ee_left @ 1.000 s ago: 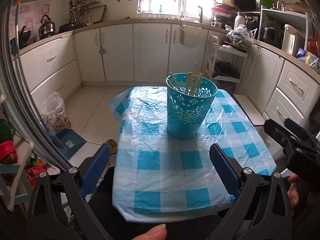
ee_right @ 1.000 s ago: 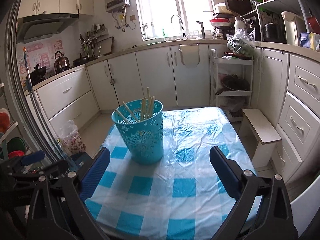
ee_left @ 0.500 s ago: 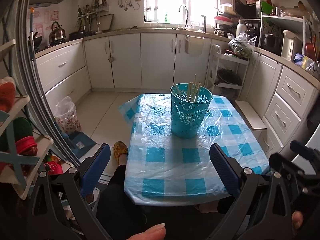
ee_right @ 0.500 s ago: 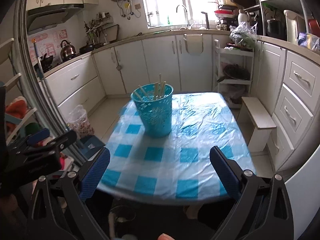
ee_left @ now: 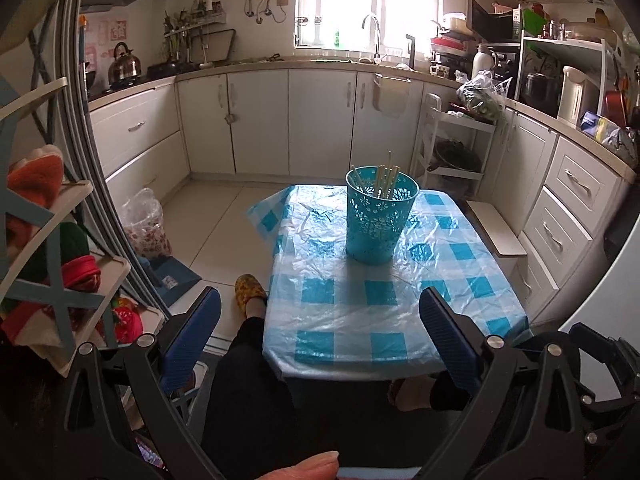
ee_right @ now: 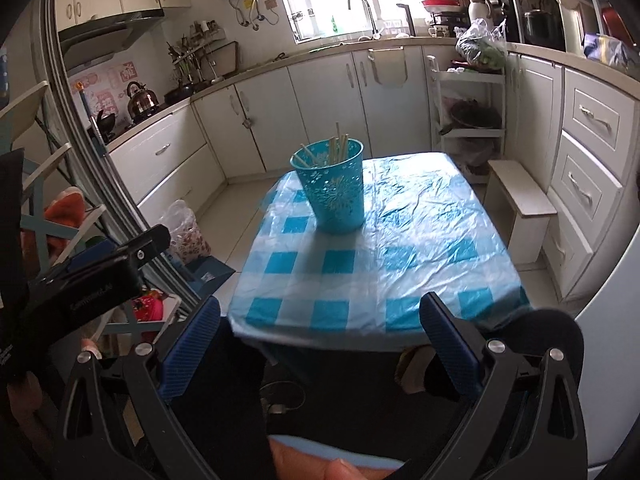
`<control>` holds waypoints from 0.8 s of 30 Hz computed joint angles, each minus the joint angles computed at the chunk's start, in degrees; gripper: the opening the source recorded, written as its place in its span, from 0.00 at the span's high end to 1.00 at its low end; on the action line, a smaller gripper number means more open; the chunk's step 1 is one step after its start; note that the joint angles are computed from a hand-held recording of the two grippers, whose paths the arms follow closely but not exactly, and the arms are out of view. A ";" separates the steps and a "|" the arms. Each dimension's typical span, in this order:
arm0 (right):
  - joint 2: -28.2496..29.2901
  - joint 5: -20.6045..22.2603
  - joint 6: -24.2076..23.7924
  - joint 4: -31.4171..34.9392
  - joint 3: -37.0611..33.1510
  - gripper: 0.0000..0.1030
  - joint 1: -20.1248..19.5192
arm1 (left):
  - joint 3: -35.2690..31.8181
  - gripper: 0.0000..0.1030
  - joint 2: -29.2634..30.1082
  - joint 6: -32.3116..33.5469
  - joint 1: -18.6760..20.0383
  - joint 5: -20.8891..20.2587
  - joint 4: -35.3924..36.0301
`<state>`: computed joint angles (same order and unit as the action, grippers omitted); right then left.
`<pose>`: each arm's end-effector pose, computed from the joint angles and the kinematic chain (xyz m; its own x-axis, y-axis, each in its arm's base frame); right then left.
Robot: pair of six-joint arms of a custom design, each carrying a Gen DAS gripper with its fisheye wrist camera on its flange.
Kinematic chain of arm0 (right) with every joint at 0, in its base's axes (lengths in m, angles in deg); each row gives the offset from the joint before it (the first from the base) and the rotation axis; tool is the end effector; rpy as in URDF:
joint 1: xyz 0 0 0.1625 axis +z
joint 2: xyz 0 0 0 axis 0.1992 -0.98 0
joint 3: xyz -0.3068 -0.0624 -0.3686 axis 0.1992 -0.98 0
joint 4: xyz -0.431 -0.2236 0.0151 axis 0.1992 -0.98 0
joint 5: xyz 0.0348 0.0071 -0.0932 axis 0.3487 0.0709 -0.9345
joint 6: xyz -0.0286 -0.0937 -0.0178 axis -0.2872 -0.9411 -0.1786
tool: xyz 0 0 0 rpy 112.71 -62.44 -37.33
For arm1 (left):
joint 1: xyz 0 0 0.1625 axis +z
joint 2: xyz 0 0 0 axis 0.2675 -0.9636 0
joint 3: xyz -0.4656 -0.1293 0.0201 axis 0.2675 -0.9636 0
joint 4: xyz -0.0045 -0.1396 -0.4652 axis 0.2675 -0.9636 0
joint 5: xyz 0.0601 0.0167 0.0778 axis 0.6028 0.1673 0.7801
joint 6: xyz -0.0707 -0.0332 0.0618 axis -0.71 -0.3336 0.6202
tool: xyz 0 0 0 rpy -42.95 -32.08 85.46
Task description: Organize utensils
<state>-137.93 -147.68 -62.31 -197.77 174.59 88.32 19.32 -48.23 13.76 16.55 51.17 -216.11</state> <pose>0.1762 -0.5072 0.3995 -0.8664 0.0154 0.4991 -0.3659 0.6606 -0.6555 -0.4581 -0.5448 0.1227 -0.7320 0.1060 -0.6730 0.5850 0.6041 -0.5411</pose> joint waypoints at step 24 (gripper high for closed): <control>-1.90 -2.30 -5.28 -6.03 3.04 0.07 5.12 | 6.66 0.07 -6.67 -8.05 -5.11 2.77 4.62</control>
<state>-139.84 -149.98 -67.59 -203.80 177.63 93.44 25.98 -54.89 5.70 11.45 53.94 -211.49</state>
